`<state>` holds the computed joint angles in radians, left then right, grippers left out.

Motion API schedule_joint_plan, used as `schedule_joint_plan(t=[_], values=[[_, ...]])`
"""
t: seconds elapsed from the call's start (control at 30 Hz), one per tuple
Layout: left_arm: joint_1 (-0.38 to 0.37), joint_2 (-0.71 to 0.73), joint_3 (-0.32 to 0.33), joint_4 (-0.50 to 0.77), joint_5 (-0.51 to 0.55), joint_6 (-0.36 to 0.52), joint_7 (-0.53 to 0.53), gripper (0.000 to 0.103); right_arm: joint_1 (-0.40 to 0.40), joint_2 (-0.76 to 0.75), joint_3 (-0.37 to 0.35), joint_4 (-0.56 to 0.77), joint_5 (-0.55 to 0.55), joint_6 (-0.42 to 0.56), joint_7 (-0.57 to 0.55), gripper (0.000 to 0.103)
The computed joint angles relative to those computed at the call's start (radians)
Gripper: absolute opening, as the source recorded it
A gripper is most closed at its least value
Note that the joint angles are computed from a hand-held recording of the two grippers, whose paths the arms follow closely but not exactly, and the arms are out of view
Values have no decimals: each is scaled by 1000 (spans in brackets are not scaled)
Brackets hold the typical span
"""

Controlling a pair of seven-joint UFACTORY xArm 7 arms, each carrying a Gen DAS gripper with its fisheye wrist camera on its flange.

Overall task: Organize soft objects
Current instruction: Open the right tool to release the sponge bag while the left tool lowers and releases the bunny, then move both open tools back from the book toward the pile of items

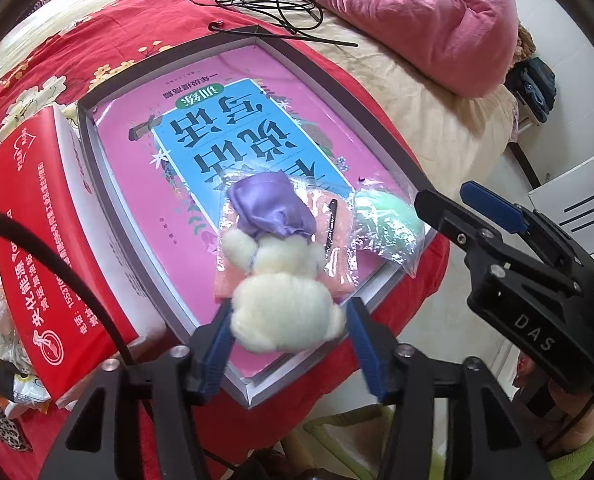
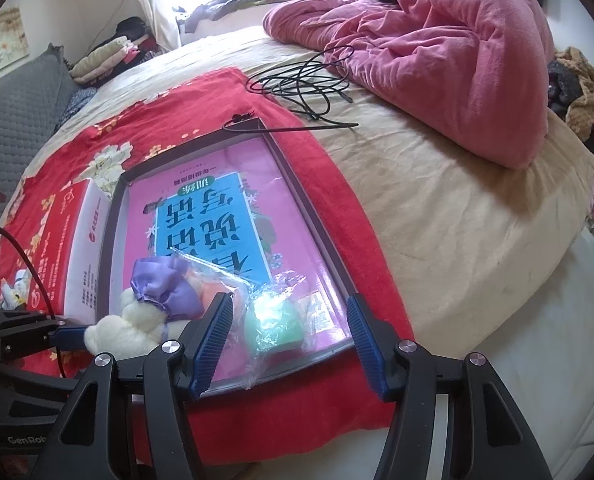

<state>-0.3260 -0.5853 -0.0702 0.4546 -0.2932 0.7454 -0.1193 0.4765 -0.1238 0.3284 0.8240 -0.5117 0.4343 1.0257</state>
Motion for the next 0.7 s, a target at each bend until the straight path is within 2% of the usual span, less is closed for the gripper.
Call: schedule_joint_plan(t=[0.03, 0.07, 0.33, 0.47, 0.7], values=[[2, -2, -1, 0, 3, 3, -4, 67, 0, -3, 1, 1, -2, 5, 4, 61], [4, -8, -2, -2, 5, 5, -8, 68, -1, -5, 1, 1, -2, 5, 4, 61], [13, -39, 2, -7, 17, 22, -17, 69, -3, -13, 5, 9, -1, 13, 2, 61], [16, -61, 0, -7, 25, 28, -16, 73, -4, -16, 7, 11, -4, 15, 4, 61], [21, -119, -2, -10, 37, 47, -30, 74, -3, -29, 17, 21, -15, 31, 10, 62]])
